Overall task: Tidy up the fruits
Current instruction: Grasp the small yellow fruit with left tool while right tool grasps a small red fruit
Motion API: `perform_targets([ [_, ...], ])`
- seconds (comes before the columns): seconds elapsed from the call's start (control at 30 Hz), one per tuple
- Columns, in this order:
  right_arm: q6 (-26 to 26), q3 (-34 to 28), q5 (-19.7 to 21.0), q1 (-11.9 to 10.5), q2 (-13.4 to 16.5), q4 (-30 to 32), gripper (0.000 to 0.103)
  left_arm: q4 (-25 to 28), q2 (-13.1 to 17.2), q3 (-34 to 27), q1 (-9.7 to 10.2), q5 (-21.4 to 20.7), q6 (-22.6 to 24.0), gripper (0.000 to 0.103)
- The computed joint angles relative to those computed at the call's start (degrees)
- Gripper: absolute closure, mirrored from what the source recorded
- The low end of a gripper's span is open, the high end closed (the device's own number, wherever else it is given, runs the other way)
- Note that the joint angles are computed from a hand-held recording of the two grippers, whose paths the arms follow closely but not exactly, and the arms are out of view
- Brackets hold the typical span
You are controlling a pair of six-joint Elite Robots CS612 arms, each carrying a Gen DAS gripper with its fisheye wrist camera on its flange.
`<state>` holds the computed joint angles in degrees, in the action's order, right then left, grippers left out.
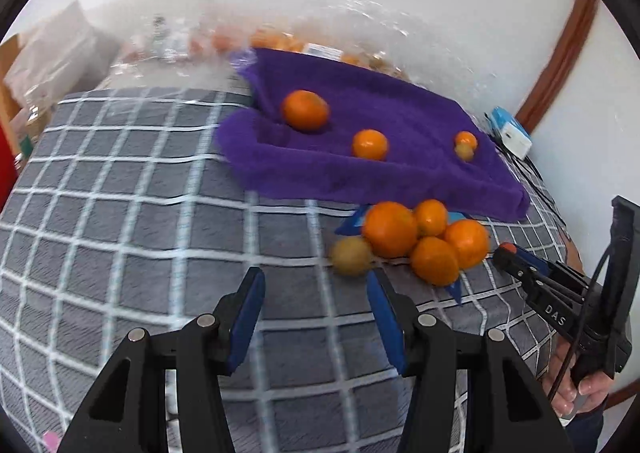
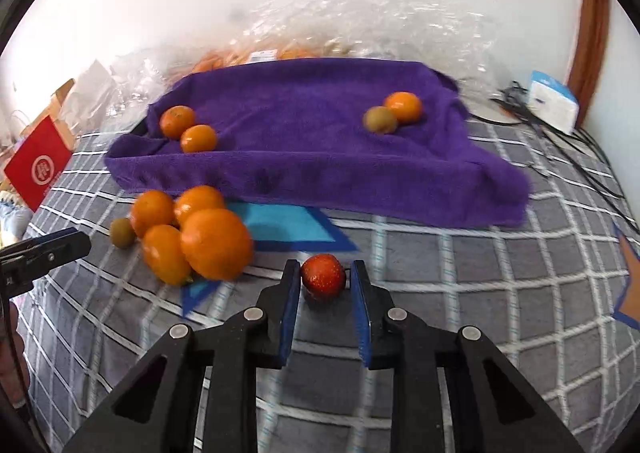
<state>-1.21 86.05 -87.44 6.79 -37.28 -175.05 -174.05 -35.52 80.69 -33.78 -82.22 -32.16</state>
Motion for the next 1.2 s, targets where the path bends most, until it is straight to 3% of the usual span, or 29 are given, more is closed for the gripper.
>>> perform_targets([
  [0.13, 0.7, 1.4, 1.0, -1.0, -0.4, -1.6, 0.078, 1.4, 1.2, -2.2, -0.38, -0.1, 0.9, 0.052],
  [0.3, 1.4, 2.5, 4.9, -2.0, -0.5, -4.0, 0.078, 2.6, 2.0, -3.5, -0.83, 1.9, 0.7, 0.075],
  [0.37, 1.6, 2.4, 5.8, -2.2, -0.4, -3.8, 0.078, 1.7, 2.2, -3.8, -0.77, 1.5, 0.7, 0.08],
  [0.53, 2.6, 2.6, 5.7, -2.2, -0.5, -4.3, 0.078, 0.5, 1.7, -2.4, -1.26, 4.3, 1.2, 0.08],
  [0.9, 2.6, 3.1, 5.9, -2.1, -0.6, -5.7, 0.078, -3.3, -1.8, 4.0, -1.33, 4.6, -4.7, 0.08],
  [1.2, 3.0, 3.1, 5.1, -2.0, -0.8, -5.4, 0.078, -4.4, -3.3, 6.5, -1.67, 5.9, -5.8, 0.08],
])
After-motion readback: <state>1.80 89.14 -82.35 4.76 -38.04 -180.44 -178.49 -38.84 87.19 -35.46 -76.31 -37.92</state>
